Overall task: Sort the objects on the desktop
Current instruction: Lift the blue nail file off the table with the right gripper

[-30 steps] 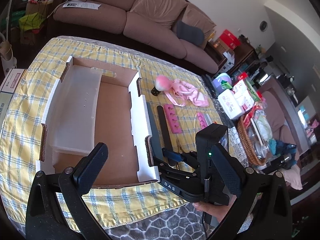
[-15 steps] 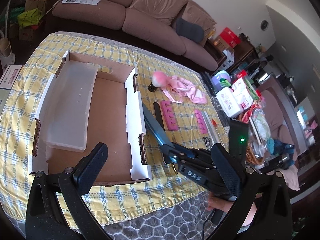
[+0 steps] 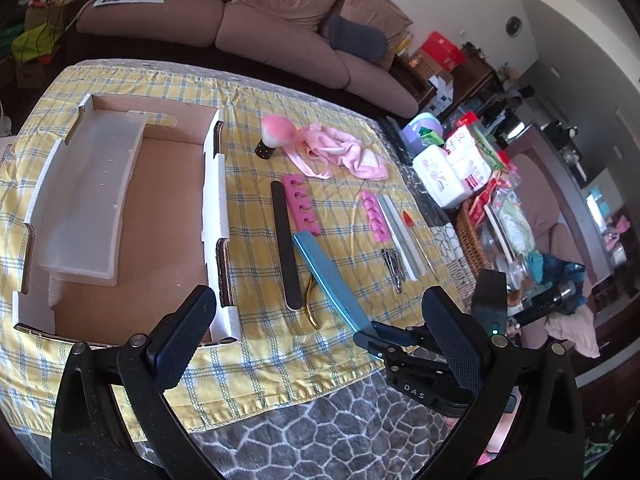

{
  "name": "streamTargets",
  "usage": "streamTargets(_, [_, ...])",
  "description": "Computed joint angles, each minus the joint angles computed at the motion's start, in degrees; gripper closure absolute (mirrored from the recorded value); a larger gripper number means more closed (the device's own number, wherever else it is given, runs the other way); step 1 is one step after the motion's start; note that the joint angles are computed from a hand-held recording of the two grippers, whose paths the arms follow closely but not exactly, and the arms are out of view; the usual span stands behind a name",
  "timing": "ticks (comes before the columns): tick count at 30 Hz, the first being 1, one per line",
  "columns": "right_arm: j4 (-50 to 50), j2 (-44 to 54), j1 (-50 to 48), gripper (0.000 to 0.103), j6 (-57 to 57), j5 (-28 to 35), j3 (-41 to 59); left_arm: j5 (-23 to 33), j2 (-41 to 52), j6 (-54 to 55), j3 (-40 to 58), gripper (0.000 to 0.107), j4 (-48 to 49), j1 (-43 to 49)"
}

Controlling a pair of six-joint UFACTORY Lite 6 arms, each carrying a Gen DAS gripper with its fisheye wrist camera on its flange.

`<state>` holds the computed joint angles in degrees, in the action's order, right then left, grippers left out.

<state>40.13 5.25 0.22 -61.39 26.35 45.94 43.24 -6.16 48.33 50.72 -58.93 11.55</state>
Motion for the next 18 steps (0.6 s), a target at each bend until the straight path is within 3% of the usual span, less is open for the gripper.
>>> streamTargets(3, [5.72,2.19,-0.85,0.075,-4.41,-1.97,-0.40,-1.81,1.33,-1.24,0.30,0.004,0.95,-1.50])
streamTargets(5, [10.48,3.08,-0.42,0.059,-7.64,-3.61,-0.18,-2.51,2.59,-1.66,0.83,0.004,1.18,-1.85])
streamTargets(8, [12.49,5.65,2.20,0.057,-7.60,-6.70,1.61,-3.28,4.19,-1.69,1.48,0.004,0.89,-2.42])
streamTargets(12, [14.18,9.95,4.80,0.056,-7.70,-9.83,4.26,-3.98,5.54,-1.96,2.47,0.004,0.88,-3.38])
streamTargets(13, [16.94,9.77,5.00,0.059,-10.36,-10.50,3.94,-4.13,5.72,-2.24,2.70,0.004,0.99,-3.72])
streamTargets(14, [18.93,9.40,4.86,0.071,-12.30,-10.43,3.76,-4.27,5.86,-2.46,2.86,0.004,1.04,-4.07])
streamTargets(18, [23.83,5.93,1.49,0.074,-16.52,-6.63,2.24,-5.40,7.43,-4.29,4.86,0.004,1.49,-6.66])
